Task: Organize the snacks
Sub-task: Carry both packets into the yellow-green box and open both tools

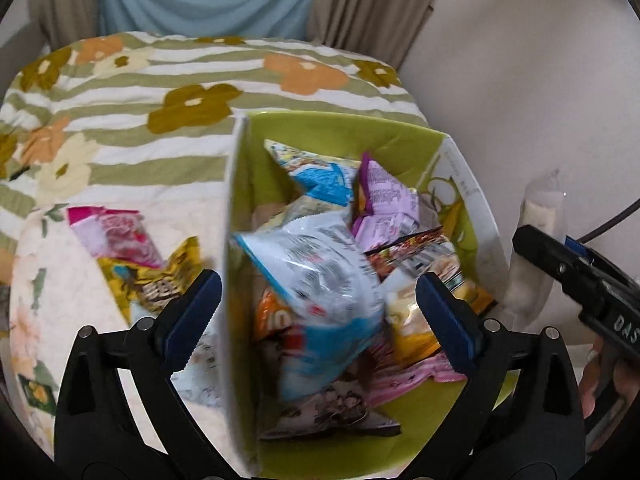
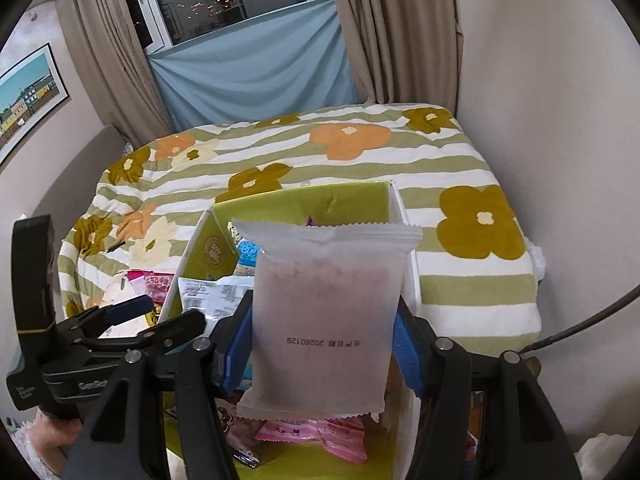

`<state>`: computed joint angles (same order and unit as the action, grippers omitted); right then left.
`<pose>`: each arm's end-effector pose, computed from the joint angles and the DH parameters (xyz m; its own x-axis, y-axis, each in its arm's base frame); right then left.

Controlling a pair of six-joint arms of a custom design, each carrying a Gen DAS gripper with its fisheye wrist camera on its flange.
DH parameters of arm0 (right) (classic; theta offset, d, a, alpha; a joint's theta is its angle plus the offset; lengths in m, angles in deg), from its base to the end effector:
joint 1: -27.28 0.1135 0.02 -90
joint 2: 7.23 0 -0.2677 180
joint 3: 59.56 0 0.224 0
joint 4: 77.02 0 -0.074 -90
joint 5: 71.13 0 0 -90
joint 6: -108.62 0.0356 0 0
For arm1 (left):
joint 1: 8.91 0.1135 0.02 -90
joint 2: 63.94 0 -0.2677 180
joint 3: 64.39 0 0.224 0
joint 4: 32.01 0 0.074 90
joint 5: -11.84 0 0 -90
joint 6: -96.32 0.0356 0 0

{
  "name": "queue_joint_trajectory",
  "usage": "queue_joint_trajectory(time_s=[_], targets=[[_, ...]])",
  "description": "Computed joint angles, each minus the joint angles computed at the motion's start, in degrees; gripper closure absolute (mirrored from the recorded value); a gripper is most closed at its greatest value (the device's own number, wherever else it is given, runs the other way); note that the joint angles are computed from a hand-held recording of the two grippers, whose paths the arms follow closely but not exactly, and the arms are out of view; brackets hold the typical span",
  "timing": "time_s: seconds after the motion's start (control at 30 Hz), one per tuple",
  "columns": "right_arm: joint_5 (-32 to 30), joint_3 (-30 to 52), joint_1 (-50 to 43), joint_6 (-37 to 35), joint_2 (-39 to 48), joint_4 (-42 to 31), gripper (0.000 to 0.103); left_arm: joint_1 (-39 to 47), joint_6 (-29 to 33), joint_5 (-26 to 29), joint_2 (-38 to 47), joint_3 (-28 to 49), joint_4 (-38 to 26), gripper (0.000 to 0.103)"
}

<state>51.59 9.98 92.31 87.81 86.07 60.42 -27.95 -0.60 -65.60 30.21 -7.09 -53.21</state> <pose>0.1366 0.2477 0.1953 -0.7646 0.2210 -0.6054 0.1230 0.9721 0.1996 0.2585 -0.0974 0.1539 -0.8477 0.1681 -0.5031 0.3275 0.9120 -0.2469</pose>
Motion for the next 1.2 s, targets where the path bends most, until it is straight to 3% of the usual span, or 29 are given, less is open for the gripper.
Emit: queue_joint_trajectory(time_s=[0.37,0.6,0.63,0.7,0.73,0.97,1.2], targets=[[-7.5,-0.6,-9.6,-12.1,4.0,8.2,0.045,3.0,2.0,0.7,-2.6,0.4,-3.5,0.006],[-12.2,-4.1,-13.2,-11.6,5.4,13.8,0.043,3.3,1.8,-1.1,-3.8,-0.3,-4.2,0.006],[-12.4,-5.0,-12.9,-11.2,5.1,14.9,0.039,3.6,1.7,-1.0,-4.0,-0.6,-4.1,0.006],[-11.7,-6.4,-11.7,-9.8,4.6,16.1,0.015,4.2,1.8,-0.6,-4.7,-1.5,-3.9,0.006],[-11.0,-6.9,-10.7,-9.2,4.4,16.3,0.012,4.4,1.8,-0.5,-5.0,-1.8,-3.9,0.006],[-5.5,-7.2,-5.4,-6.5,2.8,13.9,0.011,5.3,2.4,0.2,-8.4,-4.6,-4.1,0.006],[-0.8,-4.7,-1.5,-5.1,1.2,8.7,0.011,7.7,5.2,2.3,-14.1,-4.9,-8.1,0.006]])
